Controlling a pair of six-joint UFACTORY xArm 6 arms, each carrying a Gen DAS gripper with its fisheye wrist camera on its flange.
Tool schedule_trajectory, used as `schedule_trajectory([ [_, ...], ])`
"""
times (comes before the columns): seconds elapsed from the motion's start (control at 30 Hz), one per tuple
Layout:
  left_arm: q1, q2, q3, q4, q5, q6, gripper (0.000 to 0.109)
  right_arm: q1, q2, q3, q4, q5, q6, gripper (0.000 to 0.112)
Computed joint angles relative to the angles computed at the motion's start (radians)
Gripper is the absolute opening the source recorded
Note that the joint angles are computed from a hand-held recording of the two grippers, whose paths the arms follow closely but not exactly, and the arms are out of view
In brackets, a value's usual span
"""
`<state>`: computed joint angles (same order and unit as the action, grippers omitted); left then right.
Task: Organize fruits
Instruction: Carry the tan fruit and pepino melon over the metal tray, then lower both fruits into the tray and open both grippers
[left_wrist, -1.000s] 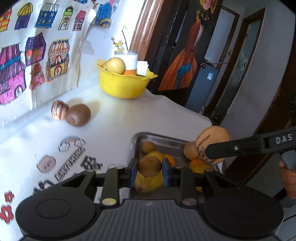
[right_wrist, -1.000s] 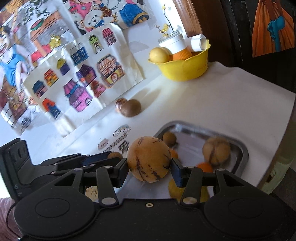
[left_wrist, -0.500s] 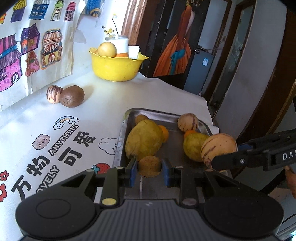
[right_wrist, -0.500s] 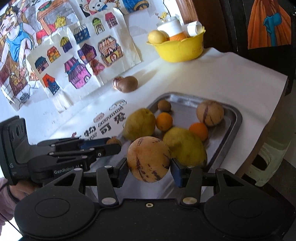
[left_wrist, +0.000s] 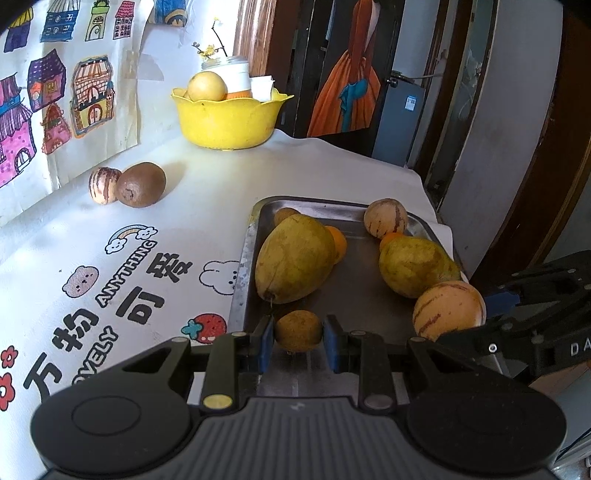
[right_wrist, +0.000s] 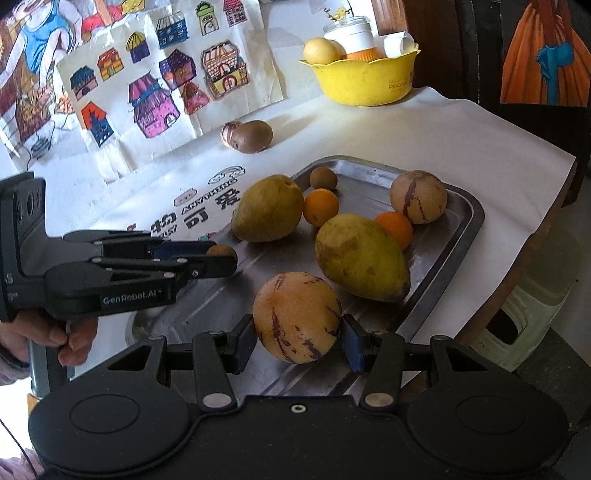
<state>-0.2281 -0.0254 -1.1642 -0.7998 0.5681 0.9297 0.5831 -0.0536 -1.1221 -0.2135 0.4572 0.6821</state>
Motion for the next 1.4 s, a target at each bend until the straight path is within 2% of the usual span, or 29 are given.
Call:
schedule_trajectory([
  [0.47,0.000,0.021,-0.012,-0.002,-0.010,-0.016,0.031,0.023,0.020,-0.008,-0.302,0.024,0.152,0.051],
  [0.87,-0.003,0.020,-0.006,0.005,-0.028,-0.016,0.032,0.039,0.027,-0.005,-0.443,0.028,0.251,0.052],
  [1.07,0.011,0.018,-0.014,-0.009,0.006,-0.039,0.035,0.044,0.023,0.003,-0.503,0.028,0.311,0.053],
  [1.13,0.015,0.010,-0.009,-0.017,0.013,-0.046,0.039,0.052,0.022,0.004,-0.547,0.037,0.352,0.054],
  [1.2,0.018,-0.007,0.006,-0.045,0.016,-0.042,0.053,0.061,0.018,0.015,-0.619,0.045,0.431,0.057],
  [1.23,0.019,-0.019,0.017,-0.061,0.013,-0.040,0.055,0.065,0.014,0.022,-0.648,0.046,0.468,0.058],
  [1.33,0.020,-0.055,0.055,-0.091,-0.013,-0.056,0.068,0.082,-0.002,0.047,-0.735,0.051,0.571,0.063],
  [1.4,0.023,-0.078,0.079,-0.098,-0.029,-0.079,0.079,0.099,-0.015,0.058,-0.800,0.068,0.633,0.072],
])
